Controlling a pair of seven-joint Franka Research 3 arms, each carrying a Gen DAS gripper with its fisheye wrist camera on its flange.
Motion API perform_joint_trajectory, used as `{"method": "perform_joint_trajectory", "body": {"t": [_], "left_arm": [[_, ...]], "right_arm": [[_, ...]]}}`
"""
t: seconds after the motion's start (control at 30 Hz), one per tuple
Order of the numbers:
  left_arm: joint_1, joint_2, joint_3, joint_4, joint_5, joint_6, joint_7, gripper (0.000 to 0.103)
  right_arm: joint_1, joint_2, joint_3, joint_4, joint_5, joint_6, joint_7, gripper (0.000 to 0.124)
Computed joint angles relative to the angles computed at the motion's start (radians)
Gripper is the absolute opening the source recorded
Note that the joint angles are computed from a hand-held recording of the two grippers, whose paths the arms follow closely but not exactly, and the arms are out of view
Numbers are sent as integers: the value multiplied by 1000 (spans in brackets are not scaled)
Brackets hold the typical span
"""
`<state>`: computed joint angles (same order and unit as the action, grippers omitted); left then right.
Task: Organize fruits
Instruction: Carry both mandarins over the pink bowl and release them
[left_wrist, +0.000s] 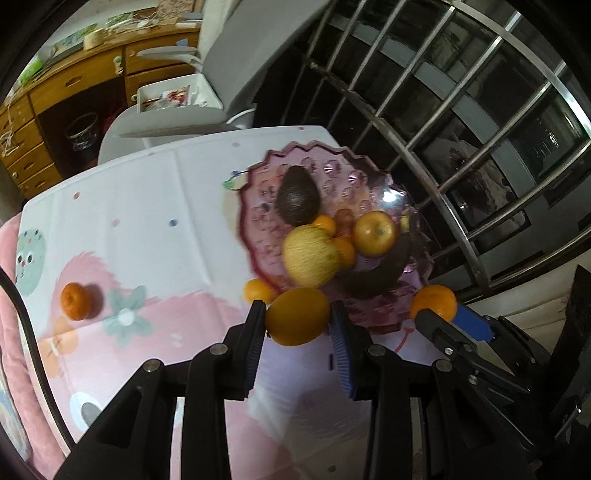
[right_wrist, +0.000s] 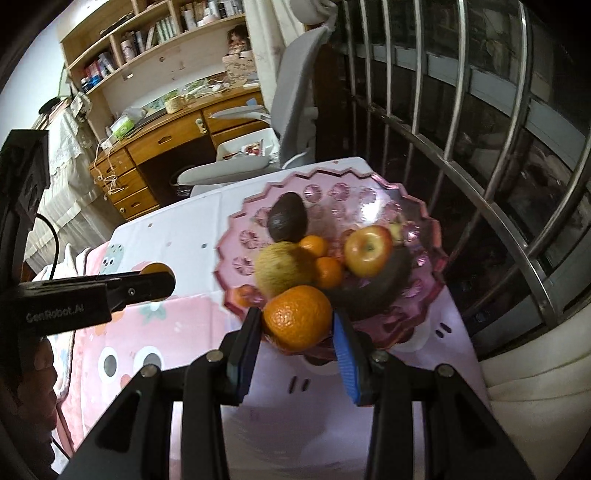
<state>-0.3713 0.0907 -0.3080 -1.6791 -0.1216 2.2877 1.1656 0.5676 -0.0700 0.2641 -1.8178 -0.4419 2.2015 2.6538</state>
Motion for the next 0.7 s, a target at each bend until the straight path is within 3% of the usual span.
{"method": "perform_joint_trajectory", "body": {"t": [0.4,0.47,0.5,0.53,0.7], "left_arm": [[-51,145,-24,181,68,-42,-22,34],[-54,156,-24,196,74,-46,-19,41],[-55,157,-24,200,78,-48,-18,53],[-57,156,-23,200,84,-48,-18,59],[-46,132,-15,172,87,-57,-25,60]], "right_arm": [[-58,-57,-19,-93,126,50,-8,40],[-65,-62,-16,-106,135,66,3,40],[-68,-63,-16,-109,142,68,12,41],[-72,-65,-15,-115,151,74,25,42],[-82,-68,-10,-129,172,102,69,47]]}}
